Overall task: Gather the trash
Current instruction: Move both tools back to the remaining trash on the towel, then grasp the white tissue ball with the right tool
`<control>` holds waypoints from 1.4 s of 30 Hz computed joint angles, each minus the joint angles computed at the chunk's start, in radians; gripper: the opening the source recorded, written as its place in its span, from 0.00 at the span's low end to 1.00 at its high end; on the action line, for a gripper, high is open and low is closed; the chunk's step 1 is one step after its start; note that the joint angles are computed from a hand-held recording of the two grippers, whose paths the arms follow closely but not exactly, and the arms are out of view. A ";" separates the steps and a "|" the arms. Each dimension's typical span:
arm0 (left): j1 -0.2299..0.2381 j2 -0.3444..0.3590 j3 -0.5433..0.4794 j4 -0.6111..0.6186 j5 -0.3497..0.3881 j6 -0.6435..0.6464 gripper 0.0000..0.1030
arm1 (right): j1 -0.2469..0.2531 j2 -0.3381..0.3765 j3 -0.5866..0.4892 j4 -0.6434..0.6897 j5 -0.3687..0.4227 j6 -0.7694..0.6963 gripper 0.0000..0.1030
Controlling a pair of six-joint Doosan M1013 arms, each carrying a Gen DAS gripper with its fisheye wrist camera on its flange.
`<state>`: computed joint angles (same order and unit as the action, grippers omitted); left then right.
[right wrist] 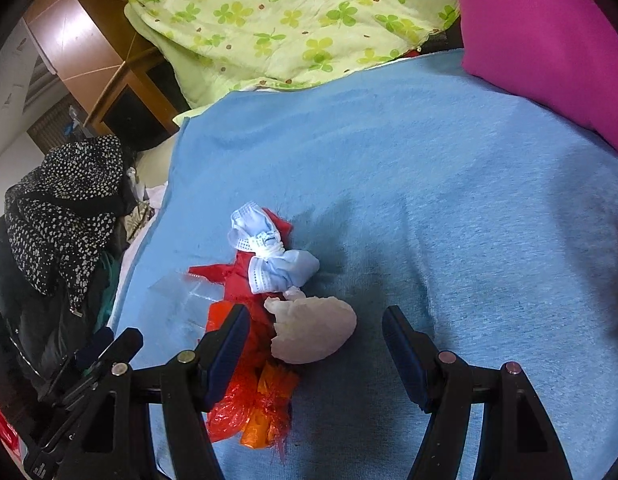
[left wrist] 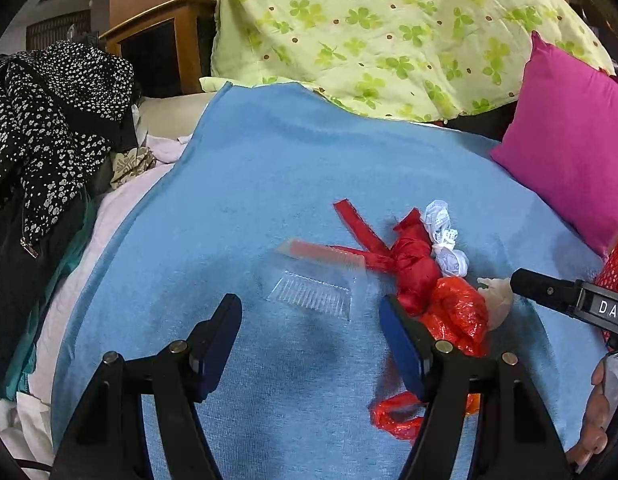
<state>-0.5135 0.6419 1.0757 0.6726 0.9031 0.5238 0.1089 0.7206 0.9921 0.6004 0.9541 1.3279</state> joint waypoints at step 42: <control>-0.009 0.010 -0.011 0.029 0.010 0.026 0.70 | 0.013 0.025 -0.030 -0.115 -0.033 0.046 0.45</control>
<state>-0.5225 0.6520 1.0643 0.7013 0.9133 0.5497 0.1220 0.7451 0.9619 0.4855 0.9209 1.3737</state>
